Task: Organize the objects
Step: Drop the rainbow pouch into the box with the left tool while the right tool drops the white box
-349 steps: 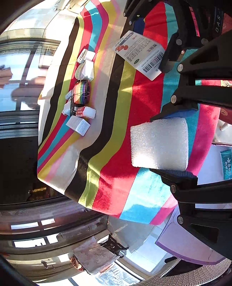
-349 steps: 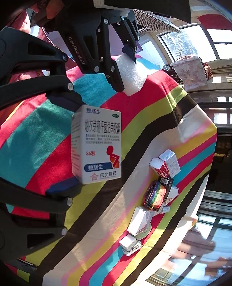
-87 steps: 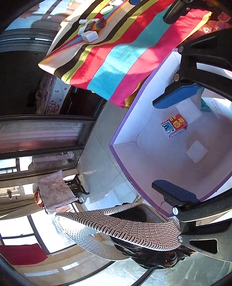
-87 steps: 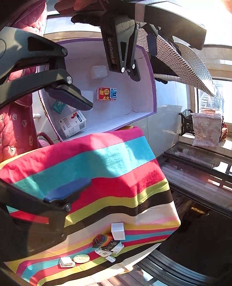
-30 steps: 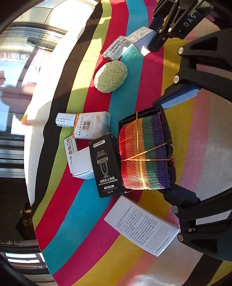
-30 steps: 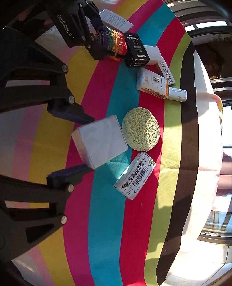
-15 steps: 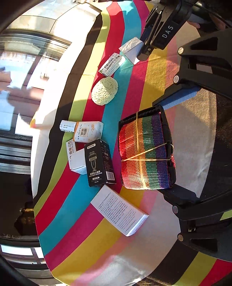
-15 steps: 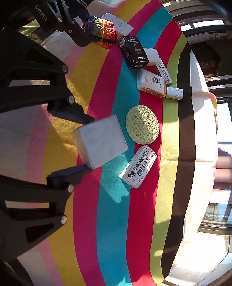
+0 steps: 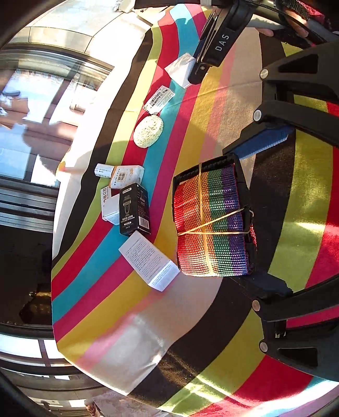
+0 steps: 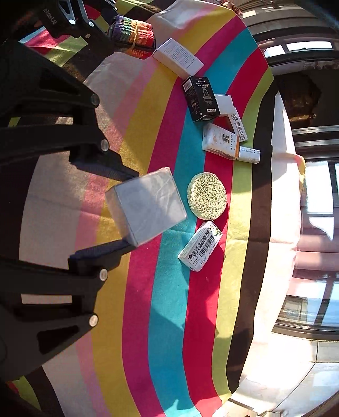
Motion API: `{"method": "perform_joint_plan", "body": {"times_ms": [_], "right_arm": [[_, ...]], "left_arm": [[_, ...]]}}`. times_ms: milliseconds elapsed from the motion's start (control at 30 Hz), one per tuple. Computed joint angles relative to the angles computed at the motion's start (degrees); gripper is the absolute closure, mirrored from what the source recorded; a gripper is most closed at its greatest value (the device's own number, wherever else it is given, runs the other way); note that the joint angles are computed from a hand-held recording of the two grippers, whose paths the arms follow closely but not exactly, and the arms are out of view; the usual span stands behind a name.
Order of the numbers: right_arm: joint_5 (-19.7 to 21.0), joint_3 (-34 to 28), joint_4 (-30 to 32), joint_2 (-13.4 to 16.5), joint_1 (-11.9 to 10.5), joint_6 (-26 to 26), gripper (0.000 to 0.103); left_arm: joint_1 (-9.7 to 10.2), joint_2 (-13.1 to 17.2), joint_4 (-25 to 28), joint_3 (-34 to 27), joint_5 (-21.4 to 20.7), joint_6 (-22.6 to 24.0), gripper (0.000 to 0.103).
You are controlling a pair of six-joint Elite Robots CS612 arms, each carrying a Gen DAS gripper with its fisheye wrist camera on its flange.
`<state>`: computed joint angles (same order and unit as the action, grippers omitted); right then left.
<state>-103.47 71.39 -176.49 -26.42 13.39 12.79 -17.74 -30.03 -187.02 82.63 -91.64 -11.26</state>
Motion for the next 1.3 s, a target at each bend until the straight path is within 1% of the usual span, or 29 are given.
{"method": "perform_joint_plan", "body": {"times_ms": [233,433,667,1067,1200,1300], "right_arm": [[0.09,2.86,-2.27,-1.55,1.53,-2.55,0.053],[0.64,5.41,-4.37,-2.9,3.04,-4.78,0.053],[0.91,7.99,-6.42,-4.48,5.01,-7.9,0.053],[0.9,9.28,-7.99,-5.54,8.01,-13.3,0.053],[1.08,9.64,-8.78,-5.81,9.18,-15.3,0.053],[1.72,9.76,-9.07,-5.96,10.02,-16.65,0.053]], "left_arm": [[1.17,-2.32,-3.76,5.68,0.06,-1.6,0.023],[2.08,-4.37,-7.94,10.59,0.11,-1.36,0.023],[3.54,-6.28,-11.44,14.93,0.45,-2.08,0.023],[5.63,-8.73,-16.12,20.65,2.01,-2.78,0.023],[6.21,-9.39,-17.92,22.5,3.62,-2.24,0.023],[6.88,-9.89,-18.74,23.83,4.27,-2.76,0.023]]}}
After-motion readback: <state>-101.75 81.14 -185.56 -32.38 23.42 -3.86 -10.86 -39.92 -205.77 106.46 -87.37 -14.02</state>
